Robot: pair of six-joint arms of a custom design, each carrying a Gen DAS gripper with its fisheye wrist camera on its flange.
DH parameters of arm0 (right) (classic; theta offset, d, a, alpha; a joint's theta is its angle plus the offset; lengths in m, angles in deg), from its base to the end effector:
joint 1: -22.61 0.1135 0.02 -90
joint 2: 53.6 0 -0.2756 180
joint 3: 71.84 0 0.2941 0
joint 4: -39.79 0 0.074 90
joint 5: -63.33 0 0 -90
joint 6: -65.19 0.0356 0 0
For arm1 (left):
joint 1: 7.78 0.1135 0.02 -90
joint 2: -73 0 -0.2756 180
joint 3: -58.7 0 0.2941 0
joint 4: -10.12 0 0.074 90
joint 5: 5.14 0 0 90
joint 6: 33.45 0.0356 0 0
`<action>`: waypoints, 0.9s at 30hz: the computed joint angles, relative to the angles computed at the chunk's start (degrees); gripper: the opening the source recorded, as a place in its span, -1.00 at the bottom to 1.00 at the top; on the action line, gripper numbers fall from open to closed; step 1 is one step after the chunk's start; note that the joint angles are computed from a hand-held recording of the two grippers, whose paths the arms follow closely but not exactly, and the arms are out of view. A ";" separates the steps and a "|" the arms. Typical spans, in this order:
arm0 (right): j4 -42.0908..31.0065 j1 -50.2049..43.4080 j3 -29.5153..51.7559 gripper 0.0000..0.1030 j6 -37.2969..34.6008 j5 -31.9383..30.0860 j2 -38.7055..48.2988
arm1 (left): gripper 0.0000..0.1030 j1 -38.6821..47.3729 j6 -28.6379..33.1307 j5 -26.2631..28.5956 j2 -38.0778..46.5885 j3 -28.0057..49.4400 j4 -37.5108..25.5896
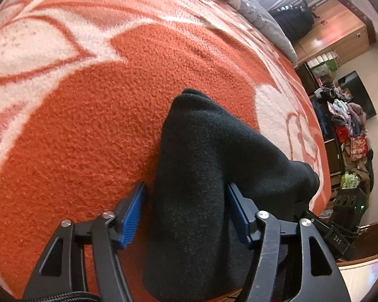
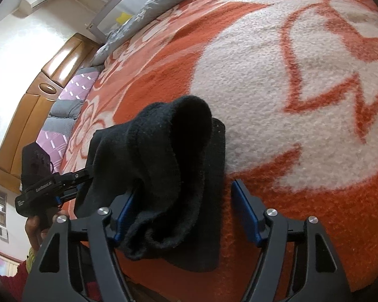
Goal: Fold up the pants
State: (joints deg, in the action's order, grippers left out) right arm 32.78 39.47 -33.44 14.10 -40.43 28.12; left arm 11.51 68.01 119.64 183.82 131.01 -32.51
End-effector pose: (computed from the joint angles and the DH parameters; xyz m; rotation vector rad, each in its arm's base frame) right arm 0.2498 0.0846 0.1009 0.3786 2.5234 0.7019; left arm 0.3503 0.1011 0.0860 -0.1205 2.7315 -0.7693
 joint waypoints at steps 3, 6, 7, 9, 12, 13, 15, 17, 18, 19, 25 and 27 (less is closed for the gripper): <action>2.82 -0.75 -0.89 0.39 1.23 -1.85 1.02 | 0.12 0.11 -0.51 1.03 0.80 0.20 -0.07; 3.78 -0.87 -1.20 0.39 0.98 -2.15 1.21 | 0.00 -0.03 -0.46 1.54 0.63 -0.16 0.24; 3.73 -0.72 -1.15 0.36 0.81 -2.03 1.12 | -0.06 -0.24 -0.36 1.33 0.24 -0.49 0.56; 5.02 -0.57 -1.59 0.13 1.08 -2.97 0.61 | -0.16 -0.55 -0.23 1.41 -1.21 -1.53 1.25; 3.24 1.05 -1.37 -0.01 0.57 -0.65 -1.56 | -0.29 -0.59 -0.14 1.90 -3.42 -2.61 1.49; 3.17 1.17 -1.37 -0.03 0.78 -0.61 -2.15 | -0.31 -0.54 -0.15 2.02 -4.24 -2.89 1.39; 2.79 1.22 -1.05 -0.07 1.34 -0.86 -3.19 | -0.33 -0.10 -0.07 2.65 -5.20 -2.88 0.68; 2.52 1.18 -0.64 -0.09 1.21 -0.98 -3.95 | -0.35 0.61 0.04 3.68 -6.30 -2.75 -0.22; 2.37 1.25 -0.12 -0.10 1.23 -1.20 -4.26 | -0.35 0.90 -0.11 4.06 -7.21 -2.86 -0.35; 2.57 1.26 0.29 -0.11 1.29 -1.56 -4.11 | -0.35 1.19 -0.36 4.14 -8.20 -2.95 -0.28; 2.63 1.87 7.00 -0.11 -0.81 -2.15 0.44 | -0.35 3.48 -1.68 5.08 -9.76 -0.24 -0.82; 2.17 2.28 10.50 -0.11 -2.10 -1.94 3.25 | -0.35 4.39 -2.42 5.15 -8.89 1.63 -1.00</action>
